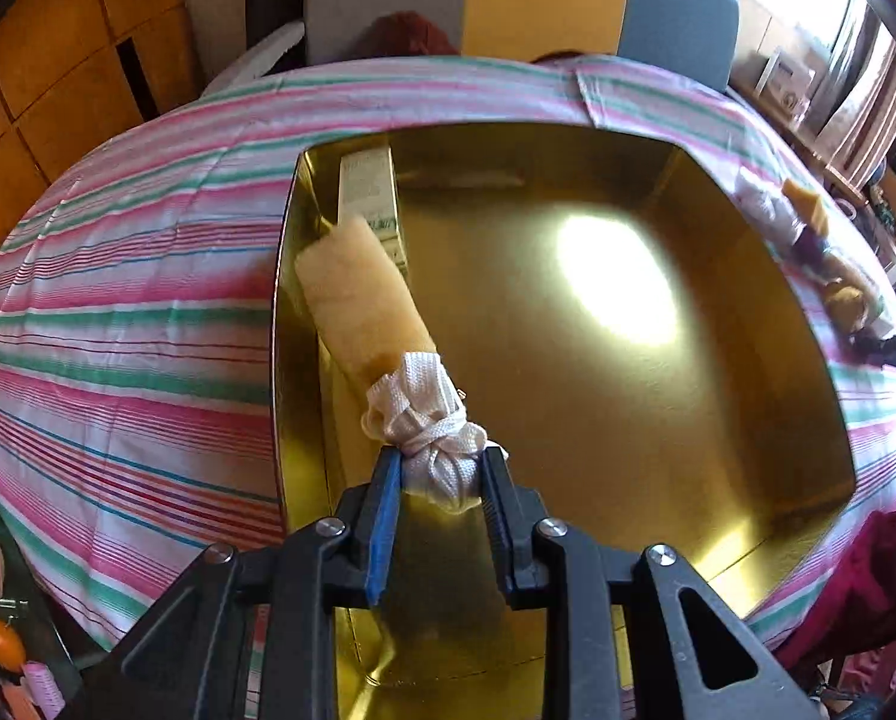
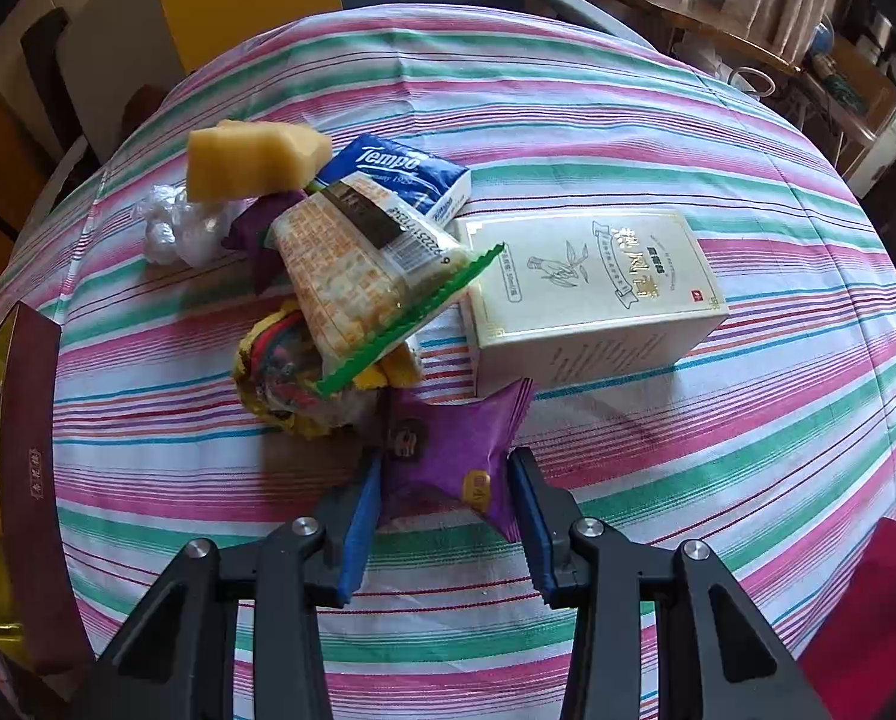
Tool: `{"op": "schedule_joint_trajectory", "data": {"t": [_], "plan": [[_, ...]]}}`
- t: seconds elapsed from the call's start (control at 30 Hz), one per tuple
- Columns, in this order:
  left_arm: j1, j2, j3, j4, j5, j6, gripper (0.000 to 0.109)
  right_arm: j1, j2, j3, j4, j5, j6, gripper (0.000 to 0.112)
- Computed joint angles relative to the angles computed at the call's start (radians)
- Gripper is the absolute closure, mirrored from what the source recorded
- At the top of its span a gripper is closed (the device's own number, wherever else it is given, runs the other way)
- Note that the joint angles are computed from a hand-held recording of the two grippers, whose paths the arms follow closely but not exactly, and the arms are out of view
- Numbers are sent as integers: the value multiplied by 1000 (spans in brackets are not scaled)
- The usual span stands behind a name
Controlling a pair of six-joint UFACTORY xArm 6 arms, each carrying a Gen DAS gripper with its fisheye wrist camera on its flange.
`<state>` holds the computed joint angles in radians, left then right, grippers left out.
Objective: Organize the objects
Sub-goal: 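Place the white cord in the gold tray with the left tool while the right tool grasps the purple packet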
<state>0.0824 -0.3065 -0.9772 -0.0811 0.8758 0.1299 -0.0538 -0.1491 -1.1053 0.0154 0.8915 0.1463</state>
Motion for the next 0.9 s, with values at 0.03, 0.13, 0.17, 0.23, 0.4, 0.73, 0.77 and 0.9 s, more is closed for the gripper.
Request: {"op": "schedule_joint_trajectory", "data": {"t": [0.03, 0.13, 0.17, 0.23, 0.4, 0.73, 0.77, 0.9], "plan": [[-3, 1, 4, 12, -8, -11, 80, 0, 1, -1, -1, 0, 0, 70], [-1, 9, 6, 37, -38, -43, 75, -1, -3, 3, 2, 0, -10, 70], [-4, 6, 9, 57, -52, -52, 72, -2, -6, 4, 2, 2, -11, 70], [-7, -7, 20, 81, -75, -54, 69, -2, -6, 4, 0, 3, -12, 70], [-4, -73, 61, 126, -107, -98, 69, 2, 6, -1, -10, -5, -12, 70], [16, -258, 191, 103, -157, -178, 69, 32, -46, 30, 13, -17, -68, 73], [16, -272, 200, 106, -160, -177, 69, 37, -58, 37, 26, -19, -80, 73], [7, -307, 228, 104, -174, -188, 69, 67, -96, 66, 28, -18, -92, 72]]}}
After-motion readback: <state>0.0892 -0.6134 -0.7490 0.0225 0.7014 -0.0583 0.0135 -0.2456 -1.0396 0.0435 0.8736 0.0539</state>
